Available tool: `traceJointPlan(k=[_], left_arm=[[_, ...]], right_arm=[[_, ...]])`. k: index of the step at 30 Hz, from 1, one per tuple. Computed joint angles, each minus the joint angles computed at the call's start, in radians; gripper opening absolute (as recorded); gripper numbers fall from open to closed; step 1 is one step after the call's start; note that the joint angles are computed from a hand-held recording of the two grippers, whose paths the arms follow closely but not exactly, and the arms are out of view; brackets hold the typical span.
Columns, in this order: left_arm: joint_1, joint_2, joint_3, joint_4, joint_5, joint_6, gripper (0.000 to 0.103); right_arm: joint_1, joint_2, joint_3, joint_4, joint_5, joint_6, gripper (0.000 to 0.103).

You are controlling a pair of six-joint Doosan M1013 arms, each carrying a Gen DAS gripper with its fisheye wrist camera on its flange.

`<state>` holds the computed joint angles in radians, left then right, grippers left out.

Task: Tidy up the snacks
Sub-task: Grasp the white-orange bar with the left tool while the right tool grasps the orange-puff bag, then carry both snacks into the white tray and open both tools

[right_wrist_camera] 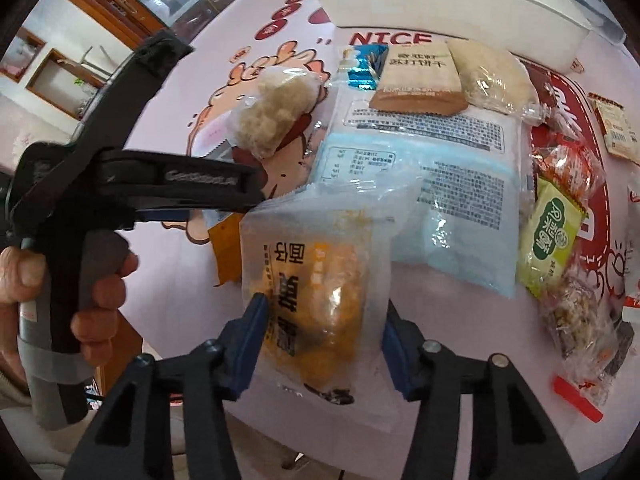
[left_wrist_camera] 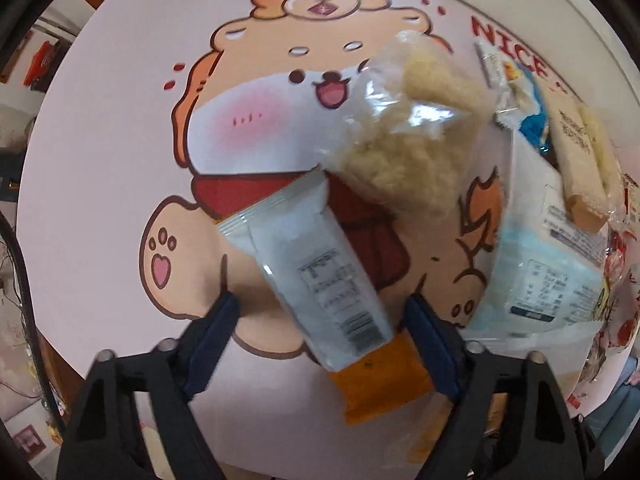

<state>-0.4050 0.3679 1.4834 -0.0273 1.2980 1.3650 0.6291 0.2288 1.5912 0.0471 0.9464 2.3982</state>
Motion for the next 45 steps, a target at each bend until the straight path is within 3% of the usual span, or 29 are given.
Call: traceJointPlan(k=[2, 6, 12, 19, 25, 31, 36, 45], left_arm=[[-0.016, -0.016, 0.012, 0.008, -0.037, 0.004, 0.040], [-0.008, -0.040, 0.045, -0.040, -0.087, 0.010, 0.030], [0.012, -0.139, 0.118, -0.046, -0.156, 0.011, 0.029], [0.018, -0.256, 0.109, -0.089, -0.200, 0.086, 0.029], [-0.040, -0.290, 0.028, -0.045, -0.295, 0.091, 0.029], [-0.080, -0.236, -0.095, 0.027, -0.379, 0.118, 0.029], [-0.087, -0.138, -0.223, -0.004, -0.447, 0.198, 0.030], [-0.105, 0.092, -0.460, -0.023, -0.406, 0.264, 0.031]], right_arm=[[0.001, -0.008, 0.007, 0.008, -0.019, -0.017, 0.043], [0.009, -0.023, 0.020, 0.002, -0.021, -0.044, 0.042], [0.015, -0.052, 0.036, -0.022, -0.008, -0.077, 0.040], [0.014, -0.112, 0.052, -0.090, -0.012, -0.090, 0.040], [-0.009, -0.181, 0.041, -0.238, -0.020, -0.050, 0.040], [-0.080, -0.179, -0.040, -0.421, 0.015, 0.031, 0.040], [-0.147, -0.135, -0.126, -0.503, 0.025, 0.101, 0.041], [-0.248, -0.002, -0.255, -0.511, 0.097, 0.123, 0.041]])
